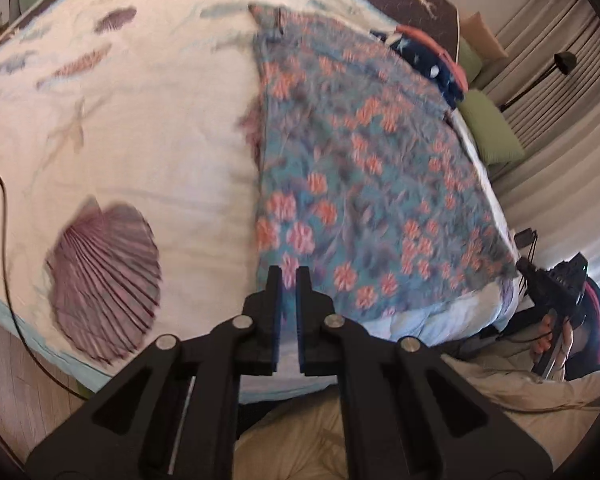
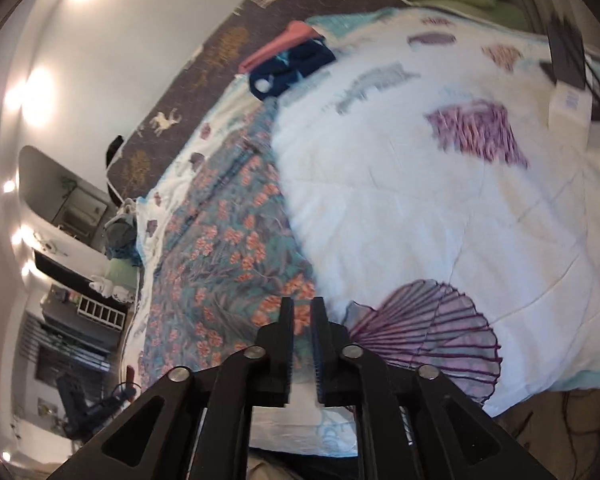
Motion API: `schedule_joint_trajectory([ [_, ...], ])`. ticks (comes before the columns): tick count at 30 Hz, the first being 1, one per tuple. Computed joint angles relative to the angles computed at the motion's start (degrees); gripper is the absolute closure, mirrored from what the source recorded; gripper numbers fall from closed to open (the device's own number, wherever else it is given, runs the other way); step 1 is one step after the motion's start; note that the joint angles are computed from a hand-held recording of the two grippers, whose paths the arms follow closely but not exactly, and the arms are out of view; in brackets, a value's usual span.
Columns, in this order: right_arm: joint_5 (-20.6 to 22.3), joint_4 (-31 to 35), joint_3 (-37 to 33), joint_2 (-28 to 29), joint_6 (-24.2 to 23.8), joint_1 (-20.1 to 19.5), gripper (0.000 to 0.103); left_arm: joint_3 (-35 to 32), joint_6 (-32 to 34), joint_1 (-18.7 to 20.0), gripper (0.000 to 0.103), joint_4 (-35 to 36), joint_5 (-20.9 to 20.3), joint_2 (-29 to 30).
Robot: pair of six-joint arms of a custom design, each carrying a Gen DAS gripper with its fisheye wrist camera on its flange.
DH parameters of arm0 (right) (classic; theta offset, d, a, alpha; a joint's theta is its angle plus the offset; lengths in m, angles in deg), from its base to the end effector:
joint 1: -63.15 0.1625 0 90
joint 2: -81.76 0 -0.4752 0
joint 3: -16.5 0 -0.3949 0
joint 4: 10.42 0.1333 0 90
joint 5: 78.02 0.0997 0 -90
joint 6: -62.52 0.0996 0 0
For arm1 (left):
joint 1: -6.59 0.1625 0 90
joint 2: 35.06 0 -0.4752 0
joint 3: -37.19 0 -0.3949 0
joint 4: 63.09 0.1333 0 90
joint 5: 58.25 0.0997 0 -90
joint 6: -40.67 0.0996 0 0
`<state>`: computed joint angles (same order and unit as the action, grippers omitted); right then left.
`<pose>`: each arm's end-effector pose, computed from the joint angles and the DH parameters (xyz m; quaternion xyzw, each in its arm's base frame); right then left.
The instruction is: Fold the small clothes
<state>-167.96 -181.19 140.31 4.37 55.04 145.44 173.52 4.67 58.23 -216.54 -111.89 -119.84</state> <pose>0.0632 -0.5277 0.3142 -0.0018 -0.9554 0.2928 0.0385 -0.0992 -0.4353 0.2685 -0.0129 0.9454 -0.2660 0.1877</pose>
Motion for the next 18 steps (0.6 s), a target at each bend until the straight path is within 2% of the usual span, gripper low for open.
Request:
schedule_joint_trajectory([
  [2, -1.9, -1.9, 0.0, 0.6, -0.8, 0.6, 0.079, 0.4, 0.4, 0.4, 0.055, -0.8, -1.2, 0.6],
  [3, -2.5, -2.5, 0.1, 0.6, -1.4, 0.6, 0.066, 0.8, 0.8, 0.2, 0.051, -1.8, -1.2, 1.0],
  [4, -3.4, -3.2, 0.1, 0.7, -2.0, 1.0, 0.048, 0.8, 1.2, 0.1, 0.049, -2.3, -1.0, 1.4],
  [6, -3.8, -4.7, 0.4, 0.8, -3.2, 0.9, 0.029, 0.4, 0.9, -0.1, 0.049, -1.2, -0.1, 1.9],
  [7, -3.5, -4.9, 0.4, 0.9, -3.3, 0.8, 0.026, 0.2, 0.9, 0.0, 0.049, -1.1, -0.1, 2.1],
  [12, -1.2, 1.2, -0.3, 1.2, -2.0, -0.6, 0.025, 0.4, 1.0, 1.2, 0.042, -3.3, -2.4, 1.7],
  [14, -0.4, 0.5, 0.4, 1.7, -2.2, -0.9, 0.025, 0.4, 1.3, 1.2, 0.042, -4.1, -2.0, 2.3],
  [15, 1.0, 0.1, 0.6, 2.0, -2.9, -1.2, 0.024, 0.5, 1.6, 1.0, 0.044, -4.5, -1.6, 2.6],
  [16, 1.8, 0.2, 0.6, 2.2, -3.3, -1.2, 0.025, 0.4, 2.5, 0.9, 0.063, -5.0, -1.4, 3.0],
  [17, 2.9, 0.8, 0.3, 2.7, -3.8, -1.2, 0.030, 0.1, 3.7, 1.7, 0.100, -6.0, -3.5, 3.2],
  [18, 3.7, 1.7, -0.2, 3.1, -4.0, -0.9, 0.064, -0.1, 3.7, 3.2, 0.100, -8.0, -7.6, 3.4],
])
